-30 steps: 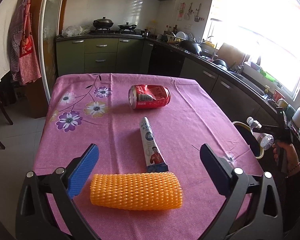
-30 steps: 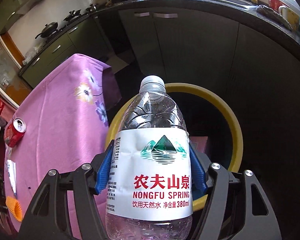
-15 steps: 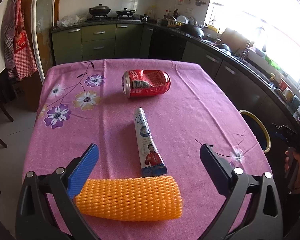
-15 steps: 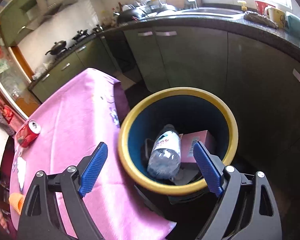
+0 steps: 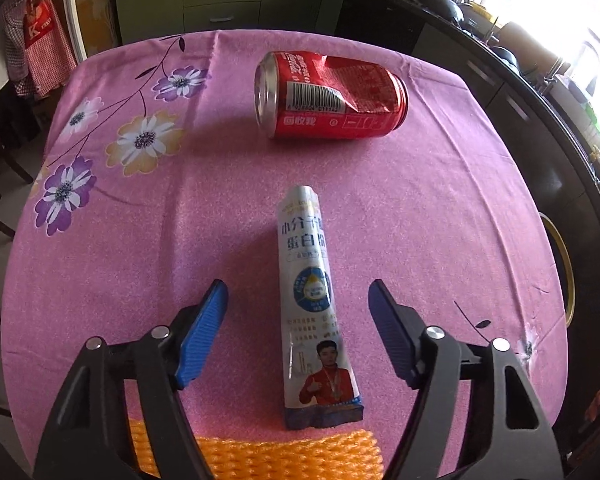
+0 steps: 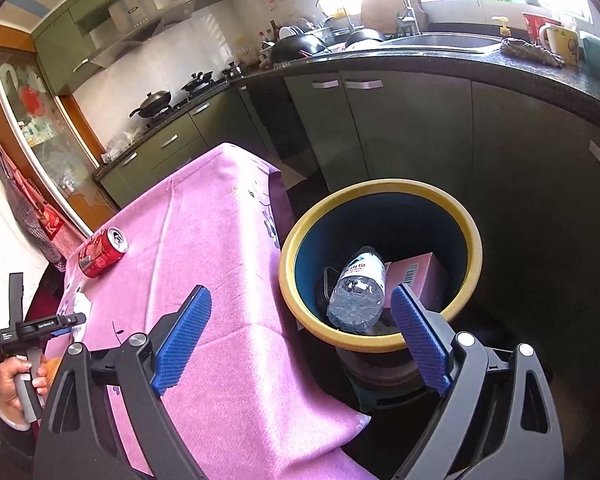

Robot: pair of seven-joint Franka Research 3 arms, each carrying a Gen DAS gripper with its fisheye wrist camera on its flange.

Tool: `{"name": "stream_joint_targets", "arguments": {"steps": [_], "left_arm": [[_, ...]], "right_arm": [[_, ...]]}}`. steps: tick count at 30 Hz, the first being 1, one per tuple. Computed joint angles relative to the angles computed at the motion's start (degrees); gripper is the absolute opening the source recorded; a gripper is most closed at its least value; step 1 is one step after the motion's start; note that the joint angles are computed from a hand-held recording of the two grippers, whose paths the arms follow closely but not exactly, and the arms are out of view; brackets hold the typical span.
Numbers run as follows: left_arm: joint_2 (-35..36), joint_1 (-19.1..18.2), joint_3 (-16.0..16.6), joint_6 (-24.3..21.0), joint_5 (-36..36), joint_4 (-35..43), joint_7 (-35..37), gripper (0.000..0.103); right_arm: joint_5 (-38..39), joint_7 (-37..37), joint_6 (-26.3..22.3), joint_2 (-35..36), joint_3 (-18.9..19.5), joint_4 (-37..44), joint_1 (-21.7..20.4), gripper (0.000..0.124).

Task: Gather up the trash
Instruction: 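Lower the left gripper onto the white tube and grasp it, then carry the white tube over the bin and open the left gripper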

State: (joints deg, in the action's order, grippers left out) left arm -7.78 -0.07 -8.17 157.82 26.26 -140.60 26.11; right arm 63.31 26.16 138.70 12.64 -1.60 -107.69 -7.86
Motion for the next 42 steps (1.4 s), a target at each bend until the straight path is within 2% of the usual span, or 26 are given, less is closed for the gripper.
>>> {"name": "stream_joint_targets", "arguments": {"steps": [4, 5, 7, 10, 19, 25, 31, 36, 39, 42], "left_arm": [[-0.13, -0.74, -0.25, -1.94, -1.30, 0.66, 1.36, 0.047], [-0.01, -0.92, -0.37, -2.30, -1.41, 0.95, 1.42, 0.046], [0.11, -1.19, -0.23, -2.32, -1.90, 1.13, 2.39, 0.036], [-0.03, -1.18, -0.66, -3.34, -0.52, 1.59, 1.87, 0.026], [-0.55, -2.35, -2.17, -5.26, 5.12, 5.06, 1.46, 0.024], [2.34, -4.72, -3.42, -3.79, 7.30, 11.33, 3.40, 0.024], [11.97, -8.99, -4.12, -1.16, 5.82, 23.41, 10.62, 0.024], [23.18, -12.37, -5.12, -0.26, -0.39, 36.37, 20.39, 0.024], [30.62, -14.42, -5.53, -2.18, -3.99, 45.75, 26.05, 0.024], [38.26, -17.30, -5.06, -6.21, -5.73, 56.48, 29.89, 0.024]], "right_arm": [[0.96, -0.47, -1.53, 0.44, -0.13, 0.54, -0.76, 0.090], [1.15, -0.45, -2.00, 0.58, -0.14, 0.67, -0.92, 0.090], [1.39, -0.54, -2.57, 0.84, -0.12, 0.85, -1.11, 0.090], [1.73, -0.62, -3.39, 1.25, -0.14, 1.14, -1.46, 0.090], [4.06, -1.58, -5.17, 0.96, -0.55, 0.83, -2.89, 0.090], [6.84, -2.71, -5.69, 0.18, -1.31, -0.18, -3.96, 0.090], [9.17, -3.40, -4.51, -0.42, -2.49, -1.36, -5.22, 0.090], [10.26, -2.95, -4.10, -0.20, -3.61, -1.91, -6.90, 0.091], [10.47, -2.12, -4.03, 0.38, -4.04, -1.75, -7.93, 0.091], [10.25, -1.40, -4.39, 1.15, -4.32, -1.36, -9.03, 0.091]]}}
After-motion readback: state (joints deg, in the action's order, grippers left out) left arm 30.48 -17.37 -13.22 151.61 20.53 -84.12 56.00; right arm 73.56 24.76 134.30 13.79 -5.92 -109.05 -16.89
